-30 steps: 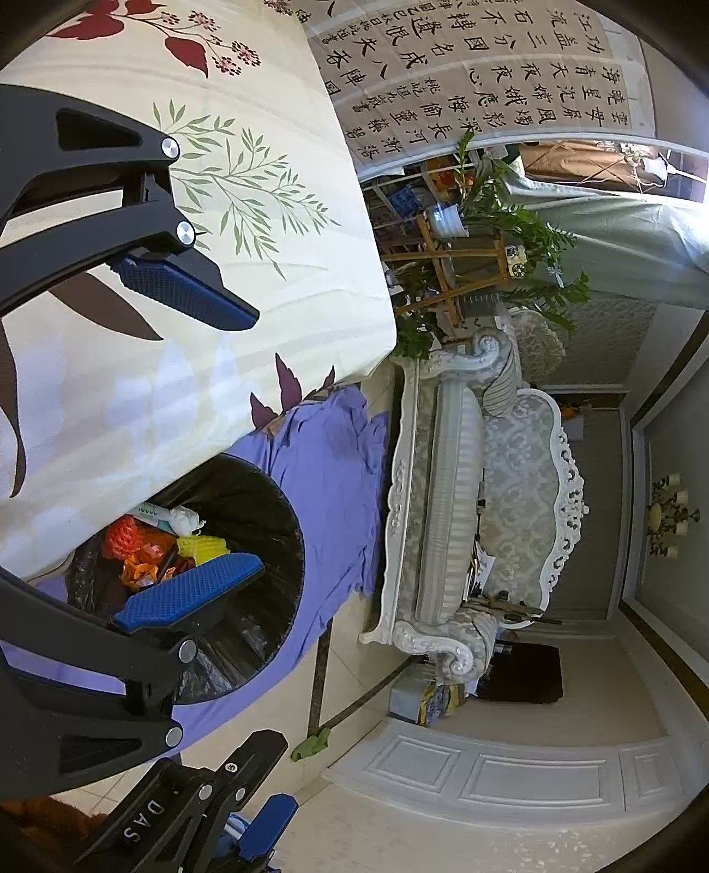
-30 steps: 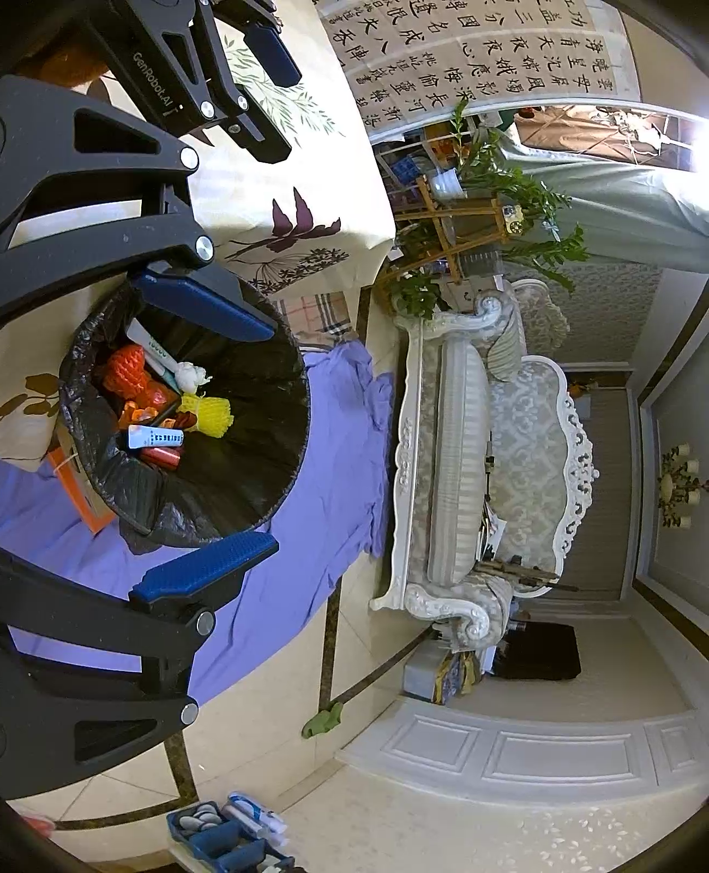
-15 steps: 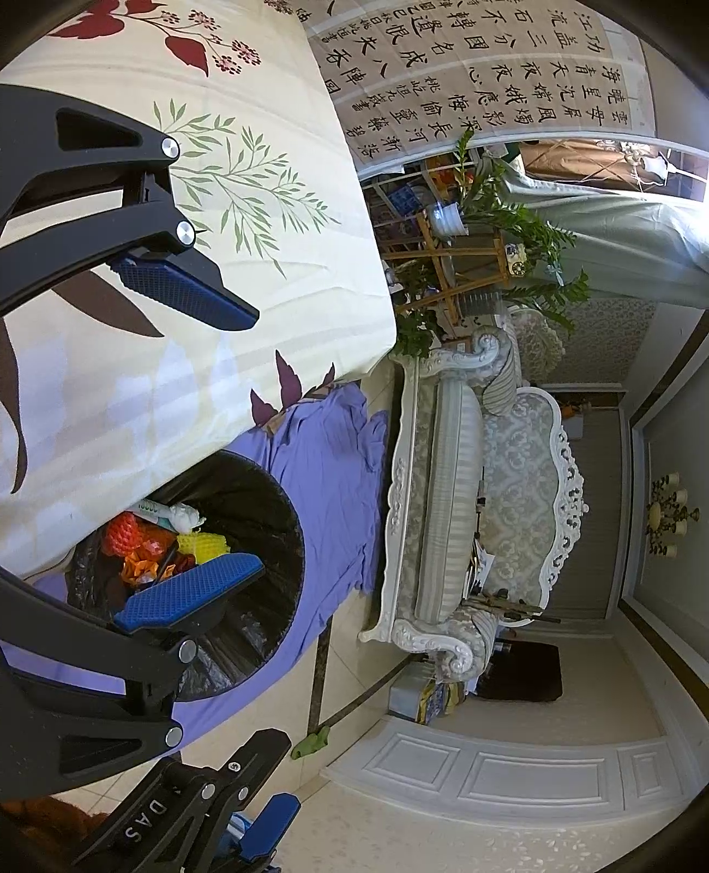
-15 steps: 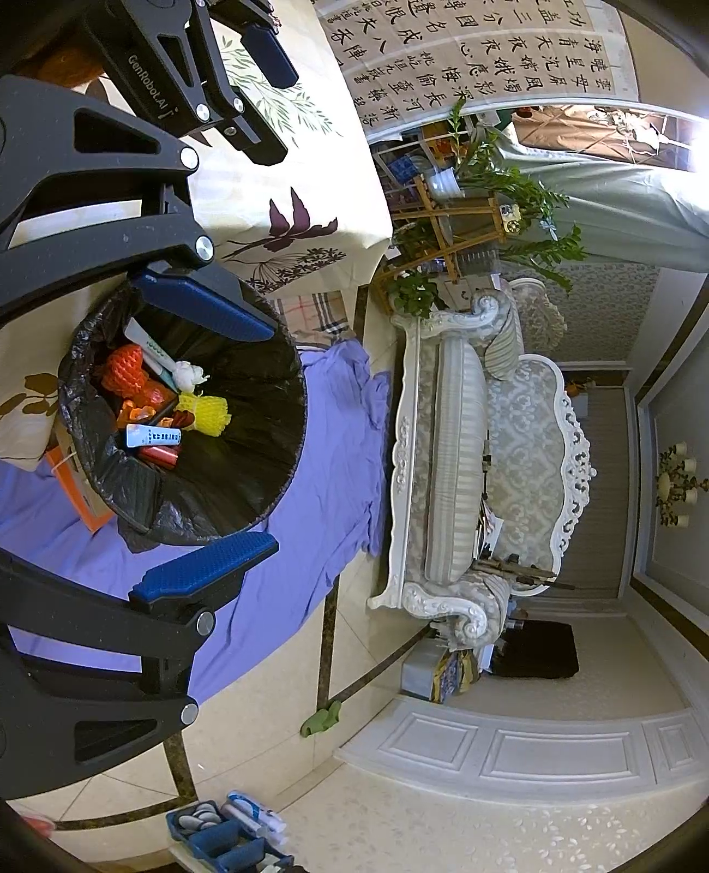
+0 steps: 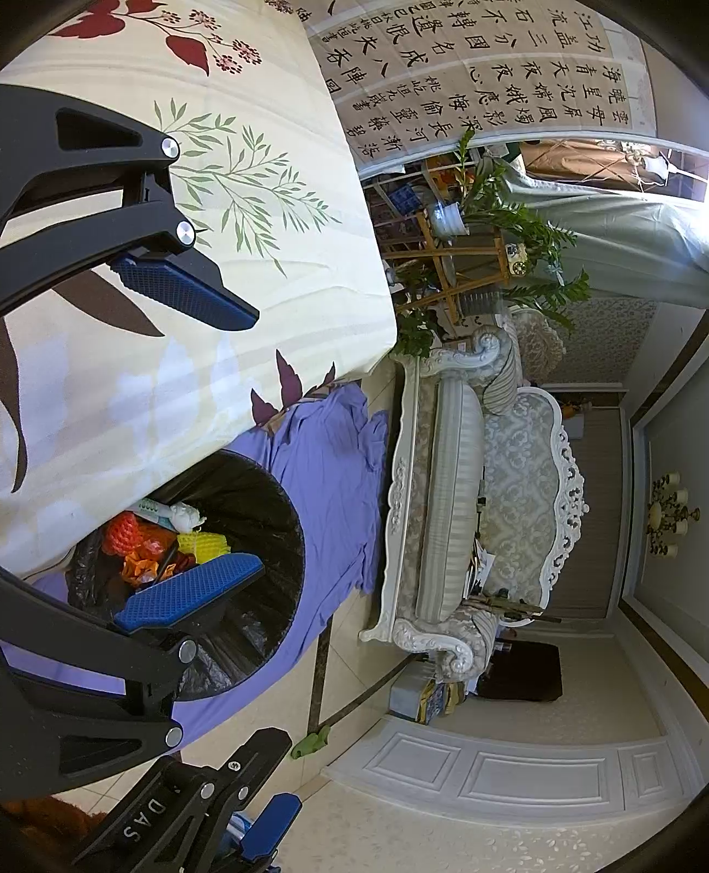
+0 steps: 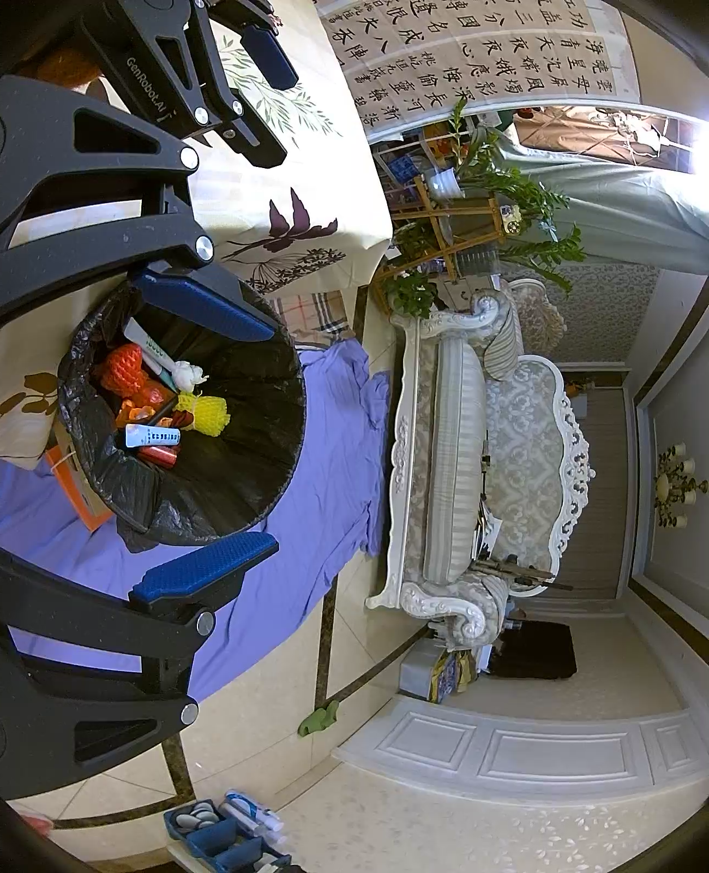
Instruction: Collect trash
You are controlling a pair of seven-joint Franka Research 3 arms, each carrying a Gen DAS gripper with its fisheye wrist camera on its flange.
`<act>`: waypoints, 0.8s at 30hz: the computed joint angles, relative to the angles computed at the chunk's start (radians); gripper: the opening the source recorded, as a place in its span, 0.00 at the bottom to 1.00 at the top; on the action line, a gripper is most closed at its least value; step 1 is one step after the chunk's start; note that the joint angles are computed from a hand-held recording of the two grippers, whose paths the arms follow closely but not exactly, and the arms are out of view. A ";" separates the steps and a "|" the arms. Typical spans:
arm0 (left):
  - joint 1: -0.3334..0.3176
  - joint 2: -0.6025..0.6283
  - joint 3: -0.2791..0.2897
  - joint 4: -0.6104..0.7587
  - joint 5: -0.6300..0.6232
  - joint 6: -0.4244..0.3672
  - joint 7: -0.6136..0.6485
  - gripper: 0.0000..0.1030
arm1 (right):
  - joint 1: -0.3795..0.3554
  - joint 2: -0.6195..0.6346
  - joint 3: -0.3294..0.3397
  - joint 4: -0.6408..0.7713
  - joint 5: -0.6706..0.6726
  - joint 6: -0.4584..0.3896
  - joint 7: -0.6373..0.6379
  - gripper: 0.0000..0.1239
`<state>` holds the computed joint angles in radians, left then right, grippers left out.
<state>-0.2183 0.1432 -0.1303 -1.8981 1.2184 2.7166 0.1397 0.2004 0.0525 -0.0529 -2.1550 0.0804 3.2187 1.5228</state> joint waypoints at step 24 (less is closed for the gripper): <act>-0.013 0.007 -0.001 0.015 0.030 -0.011 -0.007 0.79 | -0.003 -0.003 0.000 0.000 -0.016 -0.004 0.012 0.57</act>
<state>-0.2318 0.1498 -0.1312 -1.8833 1.2487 2.7052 0.1326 0.1970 0.0495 -0.0525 -2.1547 0.0648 3.2152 1.5344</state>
